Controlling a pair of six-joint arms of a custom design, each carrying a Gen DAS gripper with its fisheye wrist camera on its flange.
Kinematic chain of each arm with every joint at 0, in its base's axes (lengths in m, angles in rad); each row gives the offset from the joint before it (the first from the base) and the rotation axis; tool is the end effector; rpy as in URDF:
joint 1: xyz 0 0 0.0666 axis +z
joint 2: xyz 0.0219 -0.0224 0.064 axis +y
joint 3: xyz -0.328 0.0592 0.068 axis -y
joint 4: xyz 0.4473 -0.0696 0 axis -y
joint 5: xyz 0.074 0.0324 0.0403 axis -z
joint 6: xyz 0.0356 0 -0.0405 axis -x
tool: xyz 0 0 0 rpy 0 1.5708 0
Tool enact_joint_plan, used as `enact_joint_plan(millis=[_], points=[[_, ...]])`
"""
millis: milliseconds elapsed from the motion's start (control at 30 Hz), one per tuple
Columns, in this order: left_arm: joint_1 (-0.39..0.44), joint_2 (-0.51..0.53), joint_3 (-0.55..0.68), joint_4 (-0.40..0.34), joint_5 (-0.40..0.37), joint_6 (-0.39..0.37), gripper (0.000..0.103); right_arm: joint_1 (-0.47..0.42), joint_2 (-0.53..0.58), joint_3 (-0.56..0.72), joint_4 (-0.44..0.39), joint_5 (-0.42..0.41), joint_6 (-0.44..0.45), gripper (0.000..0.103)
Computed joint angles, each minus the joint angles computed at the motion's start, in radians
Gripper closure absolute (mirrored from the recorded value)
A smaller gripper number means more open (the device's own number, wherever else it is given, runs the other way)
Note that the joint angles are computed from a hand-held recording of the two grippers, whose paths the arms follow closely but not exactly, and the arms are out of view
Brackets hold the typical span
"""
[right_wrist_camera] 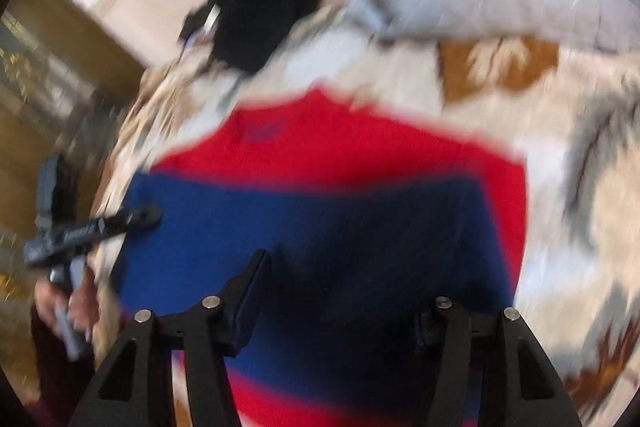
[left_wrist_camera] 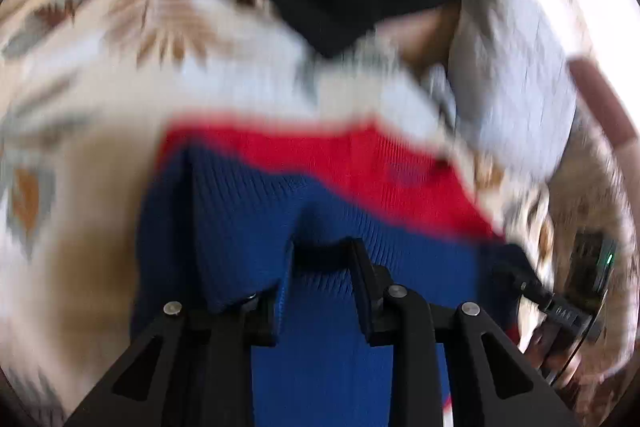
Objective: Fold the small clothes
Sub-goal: 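Grasp the blue hem with both grippers and fold it up over the collar, then open both grippers and lift them away from the folded sweater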
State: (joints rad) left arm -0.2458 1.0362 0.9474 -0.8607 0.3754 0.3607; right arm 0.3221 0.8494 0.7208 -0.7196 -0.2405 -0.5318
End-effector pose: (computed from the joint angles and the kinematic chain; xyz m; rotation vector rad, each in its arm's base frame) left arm 0.4051 -0.1155 0.3206 0.0089 2.5735 -0.7119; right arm 0.3499 0.1253 0.2829 0.1481 2.4972 0.6659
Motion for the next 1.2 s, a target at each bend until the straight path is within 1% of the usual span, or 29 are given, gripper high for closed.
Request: enact_joint_plan(millis=[33,67,100,133,167,200,267,300,333,400,433,467,500,533,600,633,667,700,733,767,800,833,867,933,967,1033,1133,1167,1200], points=[[0.003,-0.017,-0.019,0.071,-0.022,0.045,0.074,-0.021,-0.023,-0.033,0.098,0.001,-0.048,0.041],[0.012,-0.047,-0.051,0.151,-0.048,0.114,0.071,-0.038,-0.052,-0.066,0.178,0.011,-0.095,0.041],[0.018,-0.061,-0.068,0.19,-0.065,0.154,0.062,-0.042,-0.073,-0.082,0.218,0.041,-0.124,0.041],[0.017,-0.064,-0.069,0.196,-0.086,0.167,0.056,-0.044,-0.096,-0.096,0.245,0.074,-0.137,0.041],[0.012,-0.069,-0.066,0.182,-0.114,0.152,0.056,-0.042,-0.113,-0.1,0.249,0.101,-0.128,0.041],[0.005,-0.08,-0.069,0.178,-0.137,0.134,0.056,-0.036,-0.127,-0.098,0.234,0.117,-0.117,0.041],[-0.017,-0.108,-0.073,0.154,-0.198,0.09,0.052,-0.028,-0.157,-0.096,0.19,0.111,-0.09,0.04],[-0.028,-0.11,-0.068,0.132,-0.218,0.079,0.047,-0.018,-0.153,-0.084,0.157,0.104,-0.084,0.04],[-0.041,-0.11,-0.058,0.097,-0.24,0.062,0.045,-0.003,-0.156,-0.076,0.112,0.108,-0.078,0.04],[-0.068,-0.12,-0.051,0.037,-0.281,0.023,0.045,0.023,-0.188,-0.078,0.008,0.108,-0.059,0.04],[-0.083,-0.119,-0.043,-0.001,-0.311,-0.004,0.045,0.046,-0.185,-0.066,-0.043,0.119,-0.047,0.042],[-0.106,-0.123,-0.04,-0.042,-0.35,-0.028,0.045,0.077,-0.18,-0.053,-0.092,0.149,-0.04,0.042],[-0.122,-0.126,-0.044,-0.065,-0.379,-0.043,0.043,0.095,-0.178,-0.047,-0.121,0.166,-0.037,0.042],[-0.145,-0.131,-0.051,-0.096,-0.419,-0.058,0.039,0.113,-0.174,-0.044,-0.145,0.175,-0.045,0.042],[-0.186,-0.127,-0.072,-0.158,-0.49,-0.099,0.032,0.138,-0.152,-0.047,-0.195,0.17,-0.064,0.042],[-0.22,-0.134,-0.092,-0.174,-0.559,-0.131,0.032,0.16,-0.128,-0.045,-0.234,0.187,-0.065,0.042],[-0.243,-0.15,-0.107,-0.164,-0.613,-0.149,0.032,0.197,-0.15,-0.061,-0.242,0.258,-0.066,0.042],[-0.274,-0.171,-0.112,-0.174,-0.672,-0.16,0.032,0.221,-0.172,-0.066,-0.254,0.298,-0.068,0.042],[-0.303,-0.195,-0.112,-0.193,-0.701,-0.163,0.032,0.246,-0.191,-0.058,-0.281,0.319,-0.078,0.042],[-0.323,-0.234,-0.123,-0.192,-0.71,-0.162,0.032,0.265,-0.232,-0.062,-0.29,0.32,-0.097,0.042],[-0.353,-0.291,-0.142,-0.188,-0.734,-0.146,0.032,0.282,-0.267,-0.068,-0.29,0.335,-0.114,0.042],[-0.397,-0.354,-0.163,-0.194,-0.779,-0.12,0.031,0.318,-0.303,-0.066,-0.307,0.389,-0.139,0.042],[-0.441,-0.411,-0.179,-0.208,-0.812,-0.095,0.03,0.37,-0.33,-0.052,-0.351,0.471,-0.165,0.042],[-0.532,-0.506,-0.2,-0.242,-0.868,-0.043,0.024,0.458,-0.36,-0.027,-0.414,0.589,-0.214,0.042],[-0.588,-0.55,-0.205,-0.267,-0.907,-0.011,0.022,0.509,-0.367,-0.009,-0.462,0.663,-0.254,0.042],[-0.691,-0.607,-0.204,-0.323,-0.986,0.06,0.011,0.612,-0.36,0.038,-0.582,0.793,-0.339,0.042],[-0.862,-0.667,-0.189,-0.425,-1.126,0.189,0.009,0.767,-0.334,0.108,-0.742,0.934,-0.49,0.041],[-0.909,-0.679,-0.178,-0.461,-1.151,0.23,0.009,0.802,-0.323,0.127,-0.783,0.965,-0.532,0.041],[-0.946,-0.684,-0.164,-0.496,-1.169,0.267,0.009,0.854,-0.296,0.161,-0.852,1.009,-0.601,0.041]])
